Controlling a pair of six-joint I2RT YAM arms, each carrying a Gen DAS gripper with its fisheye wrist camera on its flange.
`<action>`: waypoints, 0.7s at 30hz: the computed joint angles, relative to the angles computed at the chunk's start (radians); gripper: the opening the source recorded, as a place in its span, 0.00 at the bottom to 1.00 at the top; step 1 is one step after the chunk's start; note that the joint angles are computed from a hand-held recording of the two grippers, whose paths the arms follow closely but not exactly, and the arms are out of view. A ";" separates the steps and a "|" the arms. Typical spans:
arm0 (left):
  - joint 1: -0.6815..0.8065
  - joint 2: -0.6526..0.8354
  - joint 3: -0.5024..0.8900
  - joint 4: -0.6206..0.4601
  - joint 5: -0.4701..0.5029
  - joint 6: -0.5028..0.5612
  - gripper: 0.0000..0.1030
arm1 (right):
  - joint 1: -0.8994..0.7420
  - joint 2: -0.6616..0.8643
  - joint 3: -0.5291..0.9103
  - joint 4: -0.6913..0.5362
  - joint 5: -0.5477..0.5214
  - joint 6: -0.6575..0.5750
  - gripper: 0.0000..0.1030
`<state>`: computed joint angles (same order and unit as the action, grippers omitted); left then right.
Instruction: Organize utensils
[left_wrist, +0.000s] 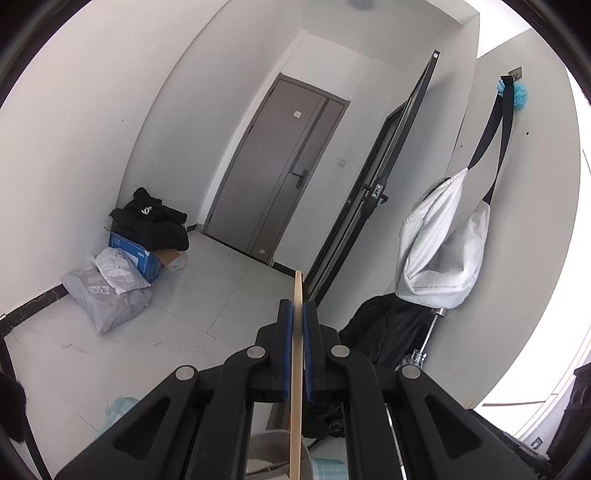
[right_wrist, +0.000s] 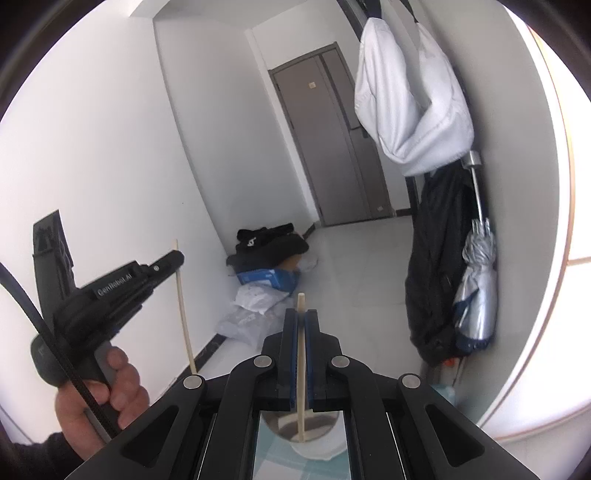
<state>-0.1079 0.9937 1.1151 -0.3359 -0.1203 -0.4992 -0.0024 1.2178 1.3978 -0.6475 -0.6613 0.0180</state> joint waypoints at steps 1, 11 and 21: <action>0.005 0.013 -0.006 0.030 -0.009 0.010 0.02 | 0.015 0.025 0.030 0.003 0.007 0.006 0.03; -0.037 0.067 -0.139 0.343 -0.167 0.150 0.02 | 0.109 0.211 0.142 0.133 0.055 0.084 0.03; -0.111 0.120 -0.229 0.507 -0.288 0.304 0.02 | 0.081 0.347 0.145 0.200 -0.002 0.126 0.03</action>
<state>-0.2187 1.1142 0.8857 0.1712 -0.4083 -0.1951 0.0783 1.5645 1.5428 -0.4471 -0.6637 0.1436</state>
